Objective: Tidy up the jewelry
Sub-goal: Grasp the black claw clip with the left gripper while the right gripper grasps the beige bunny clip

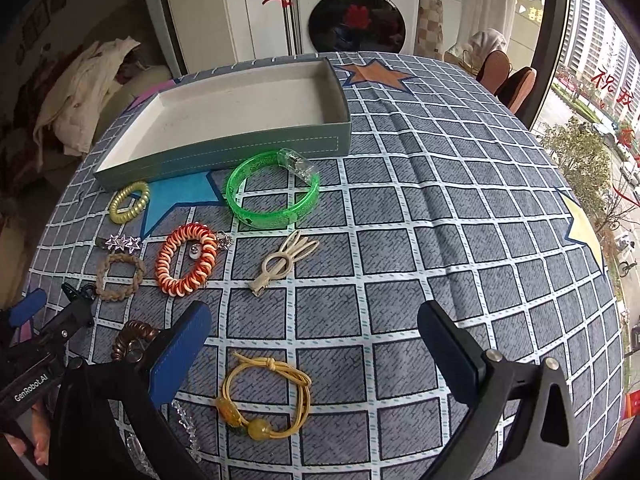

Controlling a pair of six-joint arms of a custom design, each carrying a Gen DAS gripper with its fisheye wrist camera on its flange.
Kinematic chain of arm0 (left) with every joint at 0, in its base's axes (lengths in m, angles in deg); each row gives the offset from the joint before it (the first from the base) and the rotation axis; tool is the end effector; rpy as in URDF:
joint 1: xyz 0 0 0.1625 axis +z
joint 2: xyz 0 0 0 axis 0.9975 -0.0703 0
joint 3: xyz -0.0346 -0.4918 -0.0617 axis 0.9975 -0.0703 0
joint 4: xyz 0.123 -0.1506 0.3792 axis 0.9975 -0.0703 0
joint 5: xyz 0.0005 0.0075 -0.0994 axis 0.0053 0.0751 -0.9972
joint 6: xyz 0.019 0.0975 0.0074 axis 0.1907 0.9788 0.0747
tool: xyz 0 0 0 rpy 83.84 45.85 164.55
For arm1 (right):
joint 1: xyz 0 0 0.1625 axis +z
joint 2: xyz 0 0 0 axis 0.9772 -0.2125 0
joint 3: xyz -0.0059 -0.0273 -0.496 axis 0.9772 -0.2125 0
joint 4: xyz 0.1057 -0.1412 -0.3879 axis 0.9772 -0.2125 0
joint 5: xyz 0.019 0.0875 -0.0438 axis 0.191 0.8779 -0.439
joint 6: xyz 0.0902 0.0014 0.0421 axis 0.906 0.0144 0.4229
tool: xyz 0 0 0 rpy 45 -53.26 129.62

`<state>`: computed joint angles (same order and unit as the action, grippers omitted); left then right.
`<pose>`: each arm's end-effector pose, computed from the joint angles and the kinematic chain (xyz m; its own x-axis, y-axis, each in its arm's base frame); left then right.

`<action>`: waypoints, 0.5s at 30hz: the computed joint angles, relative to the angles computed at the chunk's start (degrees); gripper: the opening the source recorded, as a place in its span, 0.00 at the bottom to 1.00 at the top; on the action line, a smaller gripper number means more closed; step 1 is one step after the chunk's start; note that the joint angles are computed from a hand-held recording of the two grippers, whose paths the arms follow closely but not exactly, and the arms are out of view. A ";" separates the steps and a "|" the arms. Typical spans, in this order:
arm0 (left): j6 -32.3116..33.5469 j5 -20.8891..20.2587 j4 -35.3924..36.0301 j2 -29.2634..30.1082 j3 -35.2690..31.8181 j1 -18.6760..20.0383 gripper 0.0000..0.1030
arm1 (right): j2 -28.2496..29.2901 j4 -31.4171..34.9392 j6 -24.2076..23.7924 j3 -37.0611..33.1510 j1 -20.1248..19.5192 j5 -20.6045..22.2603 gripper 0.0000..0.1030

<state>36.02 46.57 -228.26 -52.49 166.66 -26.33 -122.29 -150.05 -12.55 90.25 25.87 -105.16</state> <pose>-0.1954 -0.7559 0.2096 -0.7262 -0.0838 -0.6824 0.3489 0.8103 -0.4708 0.2585 -0.7916 0.1666 -0.7275 -0.0296 0.6855 -0.3583 0.8684 -0.3428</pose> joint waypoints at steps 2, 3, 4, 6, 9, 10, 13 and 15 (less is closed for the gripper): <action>-0.78 -0.10 0.90 0.28 -0.55 0.27 0.99 | 0.91 2.13 0.99 -1.66 -0.06 -0.15 0.94; -0.84 -0.15 0.98 0.37 -0.64 0.35 0.95 | 1.44 3.00 1.37 -2.52 -0.08 -0.51 0.92; -0.91 0.02 1.27 0.51 -0.78 0.42 0.91 | 2.00 3.66 1.67 -3.33 -0.08 -1.05 0.88; -1.35 -0.21 2.37 0.67 -1.13 0.62 0.90 | 2.78 5.22 2.86 -4.64 -0.25 -1.28 0.79; 0.08 0.04 0.19 0.99 -0.81 0.61 0.82 | 3.79 4.11 2.15 -5.43 -0.13 -3.04 0.70; 0.80 0.12 -0.44 1.07 -0.69 0.54 0.77 | 3.88 3.68 1.61 -5.41 -0.09 -3.03 0.68; 3.19 -0.40 -1.81 1.20 -0.60 0.42 0.49 | 3.69 2.82 0.22 -5.03 -0.01 -2.67 0.52; 4.79 -1.03 -2.19 1.21 -0.69 0.42 0.45 | 3.47 2.73 0.05 -5.01 -0.18 -1.87 0.33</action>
